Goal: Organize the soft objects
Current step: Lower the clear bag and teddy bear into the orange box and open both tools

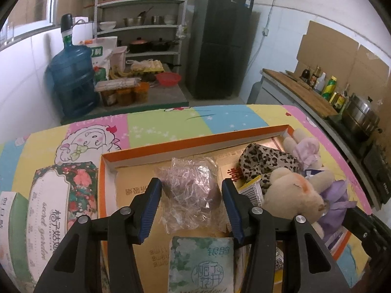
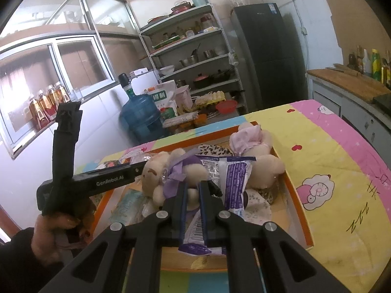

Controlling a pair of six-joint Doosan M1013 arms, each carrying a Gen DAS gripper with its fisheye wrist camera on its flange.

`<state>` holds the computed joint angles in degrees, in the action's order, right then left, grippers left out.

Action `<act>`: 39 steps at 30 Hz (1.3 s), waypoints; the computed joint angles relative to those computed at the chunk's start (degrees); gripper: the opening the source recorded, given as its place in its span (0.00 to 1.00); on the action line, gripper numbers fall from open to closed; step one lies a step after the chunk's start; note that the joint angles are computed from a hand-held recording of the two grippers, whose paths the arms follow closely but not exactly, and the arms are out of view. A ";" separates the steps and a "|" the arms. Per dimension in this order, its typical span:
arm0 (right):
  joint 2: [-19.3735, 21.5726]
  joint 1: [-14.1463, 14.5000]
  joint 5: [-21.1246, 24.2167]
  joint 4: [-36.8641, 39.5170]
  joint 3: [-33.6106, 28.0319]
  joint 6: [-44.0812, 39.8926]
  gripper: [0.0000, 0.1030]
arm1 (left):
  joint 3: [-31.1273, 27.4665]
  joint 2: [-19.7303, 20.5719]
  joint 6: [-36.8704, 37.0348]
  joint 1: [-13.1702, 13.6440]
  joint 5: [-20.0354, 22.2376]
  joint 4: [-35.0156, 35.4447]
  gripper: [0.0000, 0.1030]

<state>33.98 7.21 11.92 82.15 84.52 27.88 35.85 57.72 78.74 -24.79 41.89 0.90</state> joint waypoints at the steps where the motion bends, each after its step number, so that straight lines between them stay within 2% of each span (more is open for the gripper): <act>1: 0.00 -0.11 0.30 0.58 0.08 -0.30 0.10 | 0.07 -0.02 0.13 0.03 -0.05 -0.28 0.52; 8: -0.02 -0.16 0.09 2.55 0.33 -1.15 0.12 | -0.47 0.21 0.69 -0.06 0.98 -0.23 0.54; 11: -0.17 -0.01 -1.02 2.73 0.53 -1.19 0.13 | 0.67 -0.43 0.54 0.03 0.01 -1.01 0.54; 12: -0.24 0.04 -1.43 2.66 0.60 -1.02 0.16 | 1.21 -0.74 0.43 0.05 -0.50 -1.15 0.54; 16: -0.64 0.18 -2.30 5.59 1.15 -3.28 0.39 | 3.61 -2.07 0.09 0.09 -2.77 -1.04 0.54; 17: -0.73 0.22 -2.48 6.32 1.25 -3.92 0.40 | 4.59 -2.62 -0.16 0.07 -3.73 -0.80 0.54; 39: -2.90 2.13 -4.40 12.85 2.73 -11.76 0.41 | 22.15 -13.19 -3.12 0.08 -17.26 4.99 0.54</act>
<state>31.08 9.34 7.53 95.00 87.24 16.13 58.00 44.53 75.62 -24.71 24.63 5.89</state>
